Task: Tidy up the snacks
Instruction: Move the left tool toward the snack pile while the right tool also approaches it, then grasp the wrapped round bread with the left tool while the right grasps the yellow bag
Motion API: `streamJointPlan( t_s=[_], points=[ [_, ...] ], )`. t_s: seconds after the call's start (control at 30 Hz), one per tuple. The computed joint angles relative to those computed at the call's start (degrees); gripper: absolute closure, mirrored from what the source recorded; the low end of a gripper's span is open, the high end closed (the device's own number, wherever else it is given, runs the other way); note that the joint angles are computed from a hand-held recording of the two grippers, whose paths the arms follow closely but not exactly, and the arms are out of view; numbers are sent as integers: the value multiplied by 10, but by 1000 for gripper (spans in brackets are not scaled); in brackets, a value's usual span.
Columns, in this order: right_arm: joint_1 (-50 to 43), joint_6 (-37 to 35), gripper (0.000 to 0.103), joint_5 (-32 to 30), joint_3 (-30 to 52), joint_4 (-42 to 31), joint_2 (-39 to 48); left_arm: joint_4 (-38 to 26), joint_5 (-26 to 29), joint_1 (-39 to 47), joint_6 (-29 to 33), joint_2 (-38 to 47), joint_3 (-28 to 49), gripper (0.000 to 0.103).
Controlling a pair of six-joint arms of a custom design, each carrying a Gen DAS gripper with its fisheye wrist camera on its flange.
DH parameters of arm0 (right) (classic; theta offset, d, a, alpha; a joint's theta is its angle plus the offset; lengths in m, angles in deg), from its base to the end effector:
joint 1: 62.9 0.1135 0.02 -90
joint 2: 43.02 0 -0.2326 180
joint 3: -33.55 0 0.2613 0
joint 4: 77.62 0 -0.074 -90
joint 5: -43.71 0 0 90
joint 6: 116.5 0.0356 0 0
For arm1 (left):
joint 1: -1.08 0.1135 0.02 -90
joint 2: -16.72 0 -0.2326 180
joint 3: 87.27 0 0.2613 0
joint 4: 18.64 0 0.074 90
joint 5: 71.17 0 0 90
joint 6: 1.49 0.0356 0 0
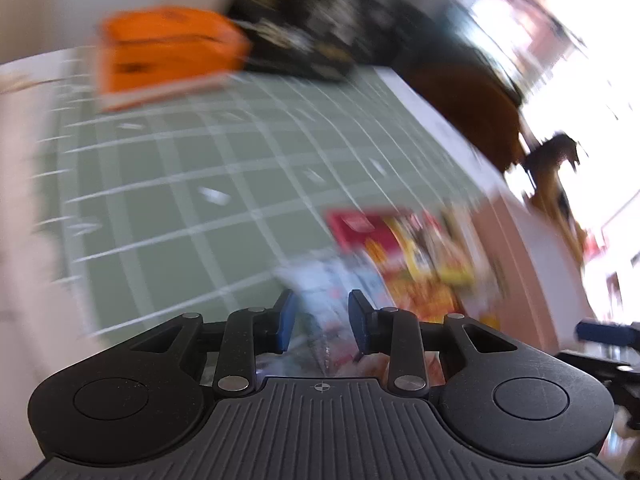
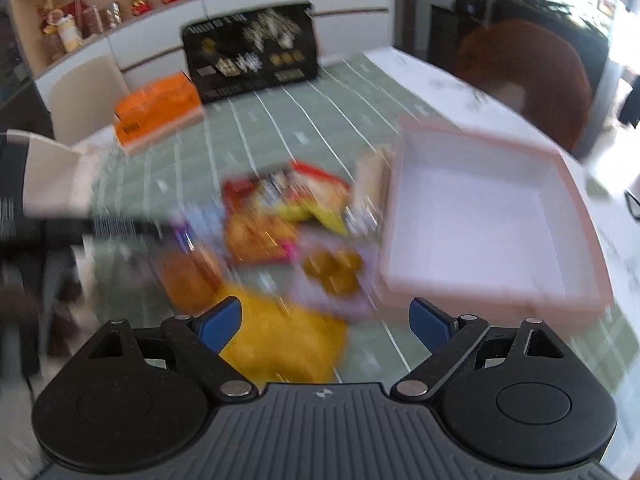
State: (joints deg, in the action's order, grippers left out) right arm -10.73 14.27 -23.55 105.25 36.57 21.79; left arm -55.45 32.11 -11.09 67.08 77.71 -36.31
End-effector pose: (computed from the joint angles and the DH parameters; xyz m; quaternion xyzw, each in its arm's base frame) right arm 0.1553 0.1776 0.2638 -0.0413 0.9451 0.0596 0.3186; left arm 0.2317 -0.0583 0.1922 -0.0322 0.9241 -0.2085 0.3187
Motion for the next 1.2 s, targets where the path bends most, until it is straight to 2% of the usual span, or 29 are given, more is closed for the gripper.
streamJointPlan(
  t_s=[0.07, 0.13, 0.2, 0.3, 0.37, 0.4, 0.43, 0.47, 0.53, 0.63, 0.67, 0.73, 0.77, 0.83, 0.93, 1.1, 1.17, 1.2],
  points=[
    [-33, -48, 10, -57, 79, 7, 85, -35, -29, 10, -38, -42, -4, 69],
    [-46, -99, 10, -123, 130, 30, 158, -48, -3, 34, -42, -78, -11, 69],
    [-33, -125, 10, -132, 158, 38, 214, -67, 13, 46, -24, -93, -6, 69],
    [-8, -144, 13, -110, 192, 32, 298, -78, 31, 57, -9, -98, -2, 69],
    [-5, -153, 24, -112, 192, 47, 316, -82, 33, 57, -15, -107, -8, 69],
    [-10, -152, 43, -131, 184, 56, 309, -90, 28, 54, -20, -119, -12, 69],
    [-23, -140, 50, -162, 187, 57, 304, -94, 20, 48, -28, -130, -16, 69],
    [-33, -132, 51, -173, 188, 60, 299, -100, 14, 38, -37, -147, -23, 69],
    [-37, -124, 54, -152, 190, 60, 281, -110, 0, 13, -57, -173, -33, 69],
    [-56, -111, 78, -149, 195, 38, 251, -130, -22, -48, -84, -203, -38, 69],
    [-66, -104, 81, -162, 190, 36, 234, -134, -20, -65, -87, -206, -39, 69],
    [-76, -90, 94, -171, 163, 30, 181, -135, -21, -108, -93, -203, -38, 69],
    [-79, -83, 97, -172, 152, 21, 153, -134, -23, -126, -97, -200, -38, 69],
    [-83, -69, 97, -169, 120, 1, 83, -125, -26, -153, -112, -196, -42, 69],
    [-87, -58, 97, -149, 71, -40, -15, -107, -63, -185, -147, -184, -47, 69],
    [-57, -21, 94, -94, -16, -121, -134, -67, -104, -211, -205, -78, -1, 69],
    [-42, 12, 81, -74, -52, -157, -172, -48, -109, -205, -234, -19, 30, 69],
    [-39, 29, 66, -69, -73, -169, -195, -41, -116, -205, -246, 19, 52, 69]
  ],
)
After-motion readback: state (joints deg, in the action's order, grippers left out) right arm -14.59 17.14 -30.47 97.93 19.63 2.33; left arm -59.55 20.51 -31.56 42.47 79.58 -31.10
